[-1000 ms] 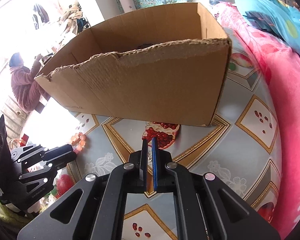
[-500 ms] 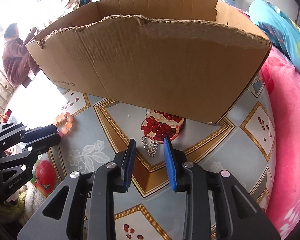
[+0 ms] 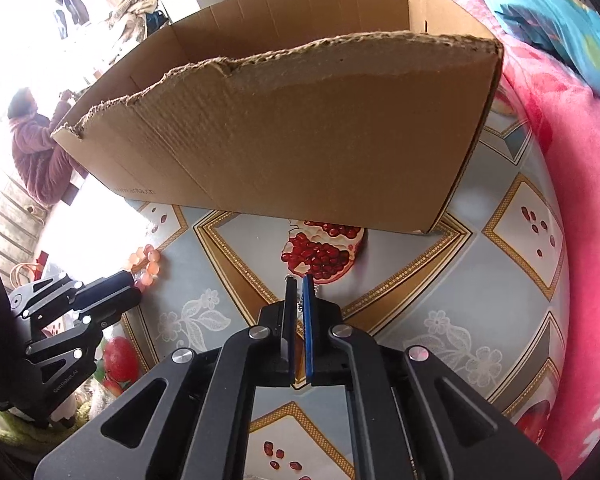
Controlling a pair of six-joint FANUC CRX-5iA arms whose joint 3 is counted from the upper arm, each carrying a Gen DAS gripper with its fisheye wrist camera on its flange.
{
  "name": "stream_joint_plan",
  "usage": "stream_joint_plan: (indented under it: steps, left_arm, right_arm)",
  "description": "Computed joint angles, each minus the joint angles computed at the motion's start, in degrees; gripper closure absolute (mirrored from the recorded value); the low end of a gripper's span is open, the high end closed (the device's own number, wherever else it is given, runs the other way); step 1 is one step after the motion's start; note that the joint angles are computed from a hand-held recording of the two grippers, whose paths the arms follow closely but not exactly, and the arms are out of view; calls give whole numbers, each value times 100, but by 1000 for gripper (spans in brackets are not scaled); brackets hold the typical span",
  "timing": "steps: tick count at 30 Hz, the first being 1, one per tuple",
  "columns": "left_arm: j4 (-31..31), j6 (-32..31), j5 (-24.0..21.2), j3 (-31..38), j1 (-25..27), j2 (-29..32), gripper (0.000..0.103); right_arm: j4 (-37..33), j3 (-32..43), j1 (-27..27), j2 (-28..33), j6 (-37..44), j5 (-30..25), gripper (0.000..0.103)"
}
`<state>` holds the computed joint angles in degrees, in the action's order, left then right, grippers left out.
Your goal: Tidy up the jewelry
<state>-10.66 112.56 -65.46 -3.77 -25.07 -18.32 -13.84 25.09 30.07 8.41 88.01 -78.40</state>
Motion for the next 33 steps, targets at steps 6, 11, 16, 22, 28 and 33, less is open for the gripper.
stream_joint_plan:
  steps: [6,11,16,22,28,33]
  left_arm:
    - [-115,31,-69,56,-79,34,89]
    - [-267,78,-164,182,-206,134,81]
    - [-450,124,-256,315,-338,251,78]
    - [-442,140,-244,320,-333,264,78]
    - [-422,122,-218,293,-291,246,78]
    - [-428,83,-189,281,-276,248,77]
  right_arm:
    - [-158,163,-158,17,56,-28,100]
    - [-269,259,-228,-43,367,-206,100]
    - [154,245,80,35,821,-195,93]
    - [215,309,74,216,1169,-237,93]
    - [226,231,-48,158,1205,-334,93]
    - [162,135,-110,87,1237,-307,93]
